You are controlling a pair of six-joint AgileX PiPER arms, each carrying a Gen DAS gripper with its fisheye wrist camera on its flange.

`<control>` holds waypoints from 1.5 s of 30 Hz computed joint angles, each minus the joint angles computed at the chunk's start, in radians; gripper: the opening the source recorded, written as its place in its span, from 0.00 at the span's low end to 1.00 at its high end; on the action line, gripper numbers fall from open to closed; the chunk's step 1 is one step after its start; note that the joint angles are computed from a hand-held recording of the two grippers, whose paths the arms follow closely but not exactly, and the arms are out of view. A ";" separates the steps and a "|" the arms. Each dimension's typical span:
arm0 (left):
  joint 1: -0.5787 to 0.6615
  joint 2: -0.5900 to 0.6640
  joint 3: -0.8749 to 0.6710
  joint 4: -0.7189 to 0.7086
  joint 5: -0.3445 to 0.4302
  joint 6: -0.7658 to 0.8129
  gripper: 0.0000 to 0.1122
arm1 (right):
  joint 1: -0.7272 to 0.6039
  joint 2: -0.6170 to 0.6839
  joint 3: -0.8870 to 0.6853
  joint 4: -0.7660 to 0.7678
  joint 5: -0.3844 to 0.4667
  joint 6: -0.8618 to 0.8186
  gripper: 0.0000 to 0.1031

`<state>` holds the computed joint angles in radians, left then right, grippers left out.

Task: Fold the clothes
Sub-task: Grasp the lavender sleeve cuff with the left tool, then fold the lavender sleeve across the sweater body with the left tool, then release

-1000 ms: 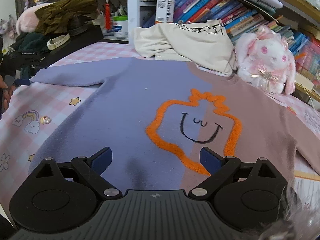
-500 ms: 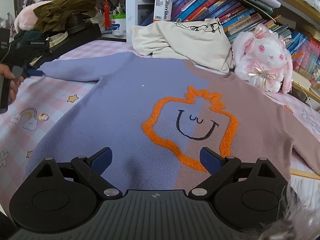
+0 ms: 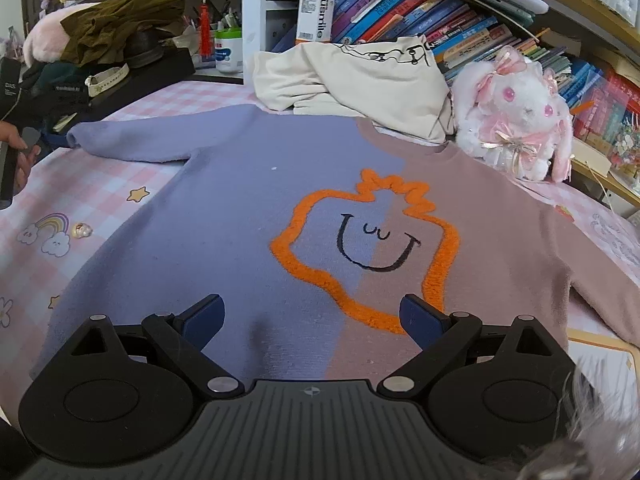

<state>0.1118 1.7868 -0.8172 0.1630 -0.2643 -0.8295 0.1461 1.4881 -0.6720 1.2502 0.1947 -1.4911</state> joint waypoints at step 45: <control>-0.061 -0.180 0.011 0.084 0.012 0.048 0.03 | -0.122 -0.088 0.078 0.070 0.037 -0.113 0.92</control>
